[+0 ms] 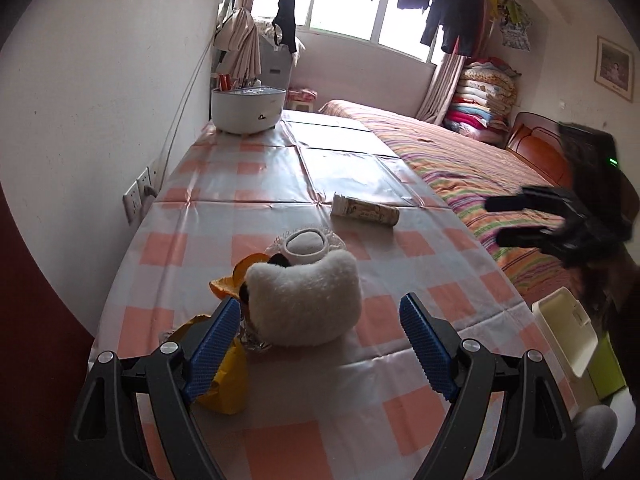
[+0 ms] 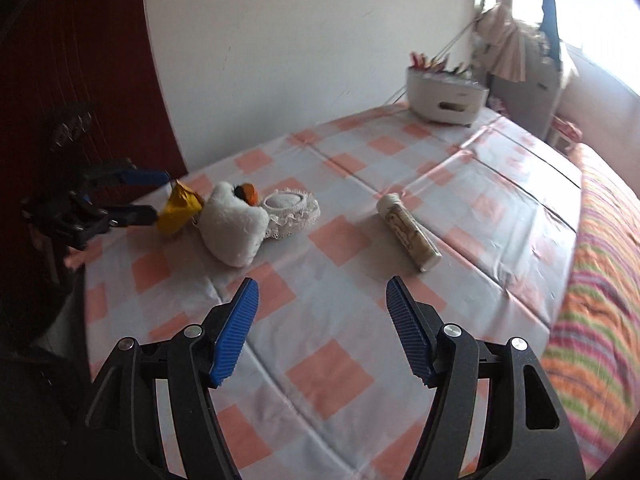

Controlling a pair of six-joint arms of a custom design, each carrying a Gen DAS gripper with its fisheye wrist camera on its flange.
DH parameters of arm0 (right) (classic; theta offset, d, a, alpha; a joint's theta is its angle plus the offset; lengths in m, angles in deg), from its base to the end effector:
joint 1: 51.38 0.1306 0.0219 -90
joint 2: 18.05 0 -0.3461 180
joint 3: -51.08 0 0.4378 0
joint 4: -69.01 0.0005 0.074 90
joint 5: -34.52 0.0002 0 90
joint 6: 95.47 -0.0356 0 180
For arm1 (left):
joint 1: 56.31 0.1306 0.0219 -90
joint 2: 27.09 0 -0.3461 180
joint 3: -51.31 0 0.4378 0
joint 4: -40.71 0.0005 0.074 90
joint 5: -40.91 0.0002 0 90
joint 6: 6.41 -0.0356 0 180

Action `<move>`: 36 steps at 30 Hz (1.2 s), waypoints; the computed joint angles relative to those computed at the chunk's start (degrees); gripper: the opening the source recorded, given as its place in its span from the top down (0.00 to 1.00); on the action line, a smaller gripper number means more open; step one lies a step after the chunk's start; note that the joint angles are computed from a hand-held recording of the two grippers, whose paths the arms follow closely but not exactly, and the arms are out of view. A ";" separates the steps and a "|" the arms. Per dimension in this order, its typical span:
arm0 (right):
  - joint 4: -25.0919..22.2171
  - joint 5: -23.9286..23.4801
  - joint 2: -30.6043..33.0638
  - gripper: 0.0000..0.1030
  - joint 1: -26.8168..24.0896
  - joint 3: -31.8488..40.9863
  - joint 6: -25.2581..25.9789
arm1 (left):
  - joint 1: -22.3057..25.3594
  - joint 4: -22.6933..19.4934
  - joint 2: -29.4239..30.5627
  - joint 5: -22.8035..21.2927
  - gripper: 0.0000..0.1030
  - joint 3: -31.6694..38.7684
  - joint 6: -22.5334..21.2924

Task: Collect trash
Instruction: 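Move both tools back over the table toward the remaining trash, then grasp the patterned cylindrical tube with the right gripper while the left gripper grasps the white plush toy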

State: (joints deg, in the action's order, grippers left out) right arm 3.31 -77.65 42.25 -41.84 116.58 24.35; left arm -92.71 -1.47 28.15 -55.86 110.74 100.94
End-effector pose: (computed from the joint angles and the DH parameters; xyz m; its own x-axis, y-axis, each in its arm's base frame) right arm 0.3321 0.0689 0.3777 -0.5772 -0.5640 -0.5905 -0.7190 0.6939 0.0401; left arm 0.2817 -0.2031 0.3795 -0.6263 0.0939 -0.7739 0.3434 0.9245 -0.1658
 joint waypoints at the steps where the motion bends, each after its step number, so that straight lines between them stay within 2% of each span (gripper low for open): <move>1: 0.32 1.06 2.11 0.36 0.84 0.87 1.05 | 0.37 0.07 -0.37 0.79 0.23 -0.29 -0.38; 6: 2.04 4.90 12.23 0.36 2.66 5.25 4.25 | 2.17 0.55 -0.58 4.49 0.23 -0.43 -1.43; 15: 4.55 11.92 26.34 0.36 2.45 13.63 4.61 | 3.29 0.25 1.19 6.97 0.23 0.23 -1.79; 25: 5.07 16.72 33.54 0.39 3.14 17.18 1.82 | 4.10 0.02 4.66 9.25 0.23 1.80 -0.28; 28: 4.09 17.08 35.12 0.53 3.16 18.01 -0.01 | 4.05 -0.62 5.92 9.24 0.23 2.46 -0.13; 29: 3.61 16.55 35.31 0.62 3.07 18.24 -0.18 | 3.94 -0.83 6.23 9.06 0.23 2.56 -0.04; 36: 3.68 13.94 31.54 0.71 3.14 15.77 -0.96 | 4.78 -1.61 7.80 10.93 0.23 3.33 1.13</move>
